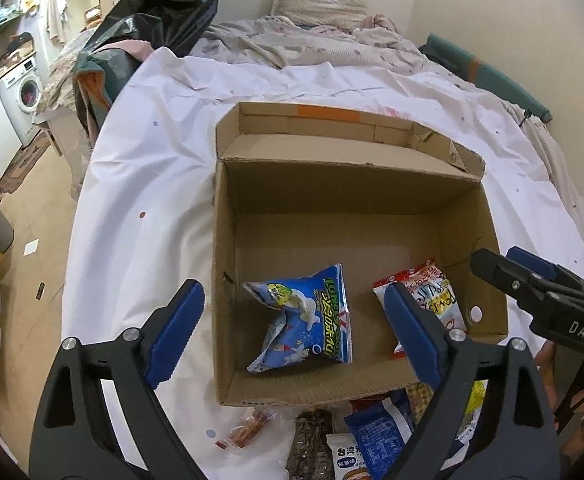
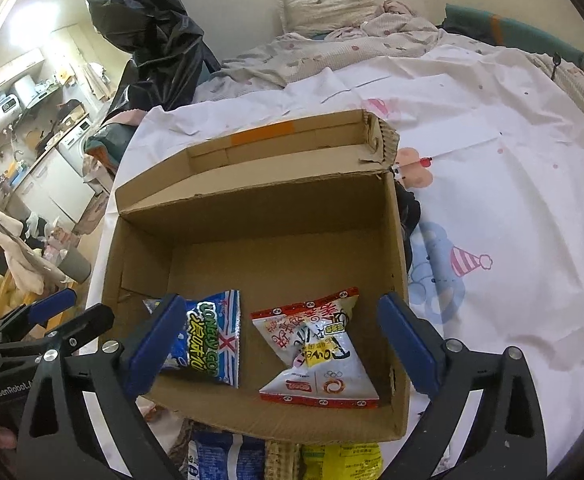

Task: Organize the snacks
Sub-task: 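Withdraw both tools from the box toward the remaining snacks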

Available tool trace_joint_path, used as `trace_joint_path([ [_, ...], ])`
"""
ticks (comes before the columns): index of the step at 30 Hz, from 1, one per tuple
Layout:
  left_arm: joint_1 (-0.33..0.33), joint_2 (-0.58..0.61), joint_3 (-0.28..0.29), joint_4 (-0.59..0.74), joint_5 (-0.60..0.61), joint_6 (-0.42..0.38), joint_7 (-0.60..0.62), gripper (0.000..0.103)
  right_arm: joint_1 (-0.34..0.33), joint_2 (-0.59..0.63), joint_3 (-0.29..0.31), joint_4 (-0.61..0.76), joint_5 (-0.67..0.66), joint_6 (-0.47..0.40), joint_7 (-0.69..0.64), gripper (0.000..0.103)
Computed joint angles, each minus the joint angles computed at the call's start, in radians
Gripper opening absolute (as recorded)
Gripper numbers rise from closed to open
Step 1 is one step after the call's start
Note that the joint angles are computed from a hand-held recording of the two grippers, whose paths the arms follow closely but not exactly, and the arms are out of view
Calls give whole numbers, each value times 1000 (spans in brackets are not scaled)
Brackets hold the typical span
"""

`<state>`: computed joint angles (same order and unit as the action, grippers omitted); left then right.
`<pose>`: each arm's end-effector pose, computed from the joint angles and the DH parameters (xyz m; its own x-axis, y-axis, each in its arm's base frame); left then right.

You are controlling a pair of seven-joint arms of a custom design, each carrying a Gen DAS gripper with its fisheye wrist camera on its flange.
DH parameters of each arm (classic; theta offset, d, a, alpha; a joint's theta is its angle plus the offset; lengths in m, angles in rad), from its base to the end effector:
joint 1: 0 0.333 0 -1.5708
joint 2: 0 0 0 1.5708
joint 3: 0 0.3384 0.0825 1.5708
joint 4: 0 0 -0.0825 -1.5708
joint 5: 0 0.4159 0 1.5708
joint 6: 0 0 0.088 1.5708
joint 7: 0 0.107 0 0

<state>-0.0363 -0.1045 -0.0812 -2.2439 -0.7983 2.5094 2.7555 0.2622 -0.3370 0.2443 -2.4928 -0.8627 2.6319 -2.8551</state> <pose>0.5578 -0.0610 0.4537 -0.6861 -0.7235 0.0759 -0.6039 0.5082 -0.6140 0.4111 0.2530 0.4505 -0.4886 -0.8078 -0.3297 -0.5418 0.5771 -0.6111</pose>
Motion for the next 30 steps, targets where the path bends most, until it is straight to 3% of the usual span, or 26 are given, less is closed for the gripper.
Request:
trace_joint_path([
  [10,12,-44,28,-22,-70,4,52,90,28,-66,34,-19,12,-55,30,99],
  [24,50,-86,63,-52,-28,-95,46,90,67,-115,69,-39,65,-107,48,99],
  [30,60,-113,74,-85,-29,-91,70,90,87,-122,86,-46,78,-118,72,99],
])
